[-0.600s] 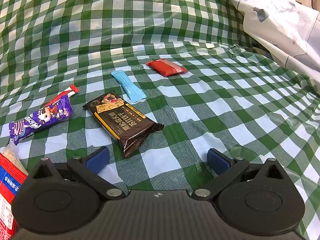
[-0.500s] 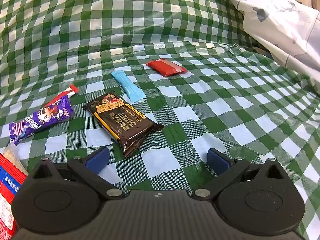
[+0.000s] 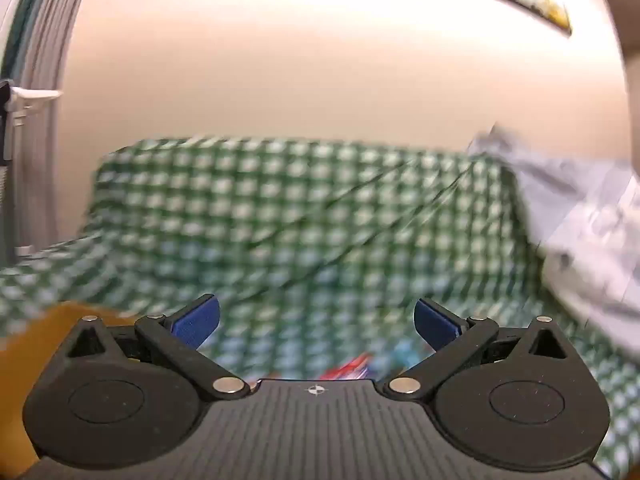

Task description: Organize snacks

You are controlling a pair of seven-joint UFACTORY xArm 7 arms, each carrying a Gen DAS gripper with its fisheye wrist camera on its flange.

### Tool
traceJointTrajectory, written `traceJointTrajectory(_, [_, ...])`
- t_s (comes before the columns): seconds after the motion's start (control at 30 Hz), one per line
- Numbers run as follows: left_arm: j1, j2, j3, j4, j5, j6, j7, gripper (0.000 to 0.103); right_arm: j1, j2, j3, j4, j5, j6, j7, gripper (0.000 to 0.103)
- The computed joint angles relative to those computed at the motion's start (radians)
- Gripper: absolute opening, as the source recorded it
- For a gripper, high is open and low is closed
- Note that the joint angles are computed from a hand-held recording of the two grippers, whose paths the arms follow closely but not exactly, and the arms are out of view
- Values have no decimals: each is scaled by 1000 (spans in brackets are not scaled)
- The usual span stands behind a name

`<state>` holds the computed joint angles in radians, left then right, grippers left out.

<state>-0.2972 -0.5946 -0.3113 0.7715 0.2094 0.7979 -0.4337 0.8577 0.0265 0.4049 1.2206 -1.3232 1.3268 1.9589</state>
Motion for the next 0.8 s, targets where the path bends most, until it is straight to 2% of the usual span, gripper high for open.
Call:
traceJointTrajectory(0.07, [-16,-53,24,-40,-26,-3,7,103,-2,26,29,58,59,-95,-40,103])
traceJointTrajectory(0.1, [-21,-82,36,-61,-39,-6,14,103,33,57,23,102,83,-83,-39,103])
traceJointTrajectory(0.13, [-26,-113,53,-85,-52,-10,26,103,85,98,18,161,99,-29,-38,103])
traceJointTrajectory(0.27, [-10,-205,55,-137,-81,15,17,103,187,228,23,327,122,96,-53,103])
traceJointTrajectory(0.33, [5,-245,51,-160,-83,25,10,103,221,304,1,414,125,99,-89,103])
traceJointTrajectory(0.5, [18,-337,49,-221,-93,39,4,103,312,385,-43,532,162,146,-133,103])
traceJointTrajectory(0.6, [15,-386,60,-254,-102,40,20,103,353,409,-71,583,189,161,-166,103])
traceJointTrajectory(0.8, [19,-416,39,-270,-109,46,22,103,436,450,-143,670,210,198,-211,103])
